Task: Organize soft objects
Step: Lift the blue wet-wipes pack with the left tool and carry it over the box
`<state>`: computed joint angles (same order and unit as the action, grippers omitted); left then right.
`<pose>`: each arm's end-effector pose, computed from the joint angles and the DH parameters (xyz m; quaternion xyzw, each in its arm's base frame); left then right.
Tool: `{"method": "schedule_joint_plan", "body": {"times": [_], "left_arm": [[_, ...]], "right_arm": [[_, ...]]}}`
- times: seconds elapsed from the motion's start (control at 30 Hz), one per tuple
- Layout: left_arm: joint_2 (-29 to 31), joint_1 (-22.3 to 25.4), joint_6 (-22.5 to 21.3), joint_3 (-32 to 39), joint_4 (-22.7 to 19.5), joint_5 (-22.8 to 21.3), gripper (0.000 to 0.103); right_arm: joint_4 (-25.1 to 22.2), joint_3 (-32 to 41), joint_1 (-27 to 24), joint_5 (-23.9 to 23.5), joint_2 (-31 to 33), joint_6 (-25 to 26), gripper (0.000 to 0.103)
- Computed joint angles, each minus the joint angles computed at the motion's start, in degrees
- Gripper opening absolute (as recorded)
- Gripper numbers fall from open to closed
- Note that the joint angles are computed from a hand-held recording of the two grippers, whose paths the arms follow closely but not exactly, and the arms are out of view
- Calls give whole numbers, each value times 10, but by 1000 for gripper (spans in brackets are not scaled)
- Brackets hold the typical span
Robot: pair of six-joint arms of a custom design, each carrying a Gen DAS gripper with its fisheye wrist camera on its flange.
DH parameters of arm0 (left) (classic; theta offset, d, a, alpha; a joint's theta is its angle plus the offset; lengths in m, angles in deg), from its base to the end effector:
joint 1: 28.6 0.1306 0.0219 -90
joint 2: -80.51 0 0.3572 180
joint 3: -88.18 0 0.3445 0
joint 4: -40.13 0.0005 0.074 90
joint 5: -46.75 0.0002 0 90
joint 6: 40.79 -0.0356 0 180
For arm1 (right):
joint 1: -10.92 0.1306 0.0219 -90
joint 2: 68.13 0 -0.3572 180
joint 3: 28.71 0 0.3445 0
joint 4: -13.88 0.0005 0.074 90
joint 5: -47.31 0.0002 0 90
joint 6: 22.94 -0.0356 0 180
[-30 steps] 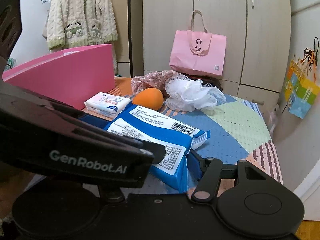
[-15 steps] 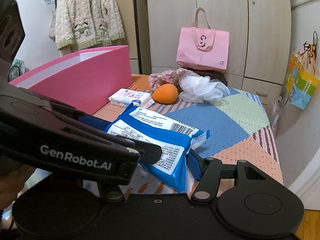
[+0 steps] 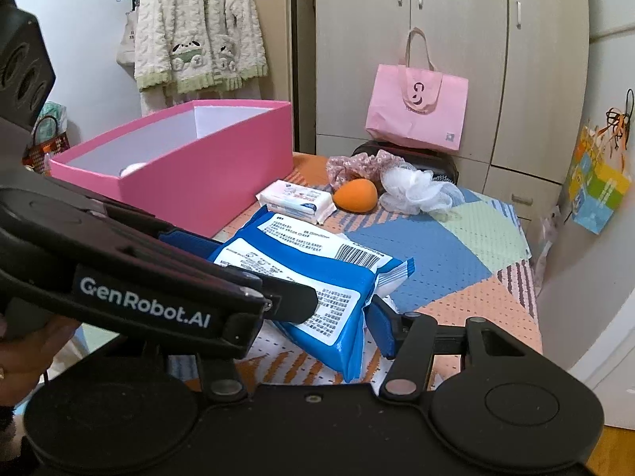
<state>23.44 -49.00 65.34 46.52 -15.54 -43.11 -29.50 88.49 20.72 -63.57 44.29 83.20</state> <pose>0.5919 -0.2207 0.4510 0.0343 0.9066 -0.1329 0.3990 0.5745 0.1116 0.4224 -0.2755 0.8459 0.1394 0.4349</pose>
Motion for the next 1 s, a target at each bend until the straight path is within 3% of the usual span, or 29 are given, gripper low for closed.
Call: {"method": "schedule_joint_plan", "body": {"times": [0.17,0.33,0.43,0.77,1.0], "left_arm": [[-8,8,-14,25,-48,18,67],[-31,24,-45,31,-80,38,67],[-56,37,-58,20,-84,48,68],[-123,77,-85,-14,-75,0,68],[-119,117,-80,8,-83,-7,67]], "right_arm": [[-5,-7,9,9,-21,33,62],[-44,18,17,-8,-26,53,62],[-50,31,23,-25,-29,61,62],[-45,115,68,-72,3,76,62],[-95,256,100,-88,85,48,64]]}}
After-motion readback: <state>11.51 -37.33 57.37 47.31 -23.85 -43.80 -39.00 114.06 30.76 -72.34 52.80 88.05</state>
